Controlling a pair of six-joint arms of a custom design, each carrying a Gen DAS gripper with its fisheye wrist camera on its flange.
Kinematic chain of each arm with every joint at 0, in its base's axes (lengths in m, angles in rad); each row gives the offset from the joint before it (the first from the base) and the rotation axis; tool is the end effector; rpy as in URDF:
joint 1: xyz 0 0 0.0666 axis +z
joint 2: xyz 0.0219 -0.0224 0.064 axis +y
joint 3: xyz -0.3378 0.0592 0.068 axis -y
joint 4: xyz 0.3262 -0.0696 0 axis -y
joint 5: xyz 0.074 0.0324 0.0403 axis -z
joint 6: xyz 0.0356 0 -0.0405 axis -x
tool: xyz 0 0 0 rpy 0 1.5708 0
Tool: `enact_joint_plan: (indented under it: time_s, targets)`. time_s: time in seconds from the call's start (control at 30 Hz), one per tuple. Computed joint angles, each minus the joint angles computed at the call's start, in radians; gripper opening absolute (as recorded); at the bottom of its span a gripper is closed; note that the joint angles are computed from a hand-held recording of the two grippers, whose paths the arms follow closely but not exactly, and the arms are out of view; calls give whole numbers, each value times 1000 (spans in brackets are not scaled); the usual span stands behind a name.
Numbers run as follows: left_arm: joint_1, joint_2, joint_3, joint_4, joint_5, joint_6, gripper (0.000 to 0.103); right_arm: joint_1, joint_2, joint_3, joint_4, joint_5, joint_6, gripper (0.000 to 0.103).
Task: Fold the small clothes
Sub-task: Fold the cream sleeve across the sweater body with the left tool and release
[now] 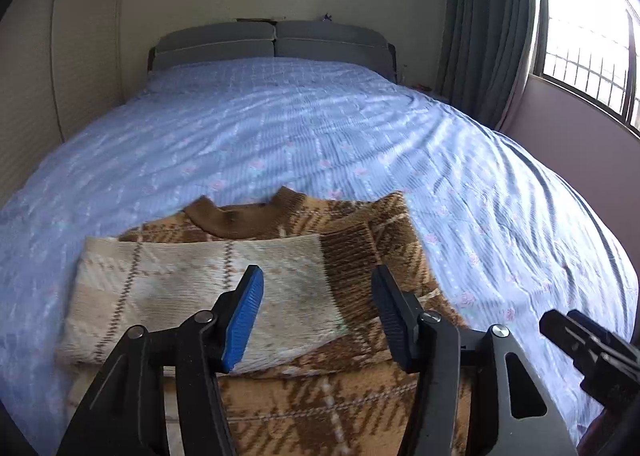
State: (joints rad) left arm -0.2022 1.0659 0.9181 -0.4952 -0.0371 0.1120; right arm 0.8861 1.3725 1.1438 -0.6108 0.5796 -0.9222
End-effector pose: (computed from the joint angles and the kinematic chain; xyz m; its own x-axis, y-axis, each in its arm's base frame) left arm 0.3217 -0.0650 0.3452 -0.6029 0.0096 -0.7978 0.1049 0.9922 -0.0673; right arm 0.2740 0.3041 0.3238 -0.6165 0.2992 -0.7283 0.1234 0.9503 0.2860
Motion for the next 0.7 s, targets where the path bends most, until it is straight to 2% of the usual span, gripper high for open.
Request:
enact_joint_plan:
  time_s: [0.1,0.17,0.33,0.47,0.63,0.7]
  targets:
    - [110,-54,-41,-18,12,-54,61,9,55,57,51,-44,54,71]
    - [222,-78,-70,-39,50,-76,61,10,108,103,80,-84,91,71]
    - [461,-72,-136,-67,153,-129,61,5,266,247,71,-172,127,66]
    - [540,-46,-165,-61,186,-160,61,-6,364,345,21,-186,122,57]
    - [567,7,-155,-38,195,-148,61,-26,413,383,10,-185,83,56]
    - [564,41,-135,-35,190,-131,61,-35,424,390,22,-199,81,46]
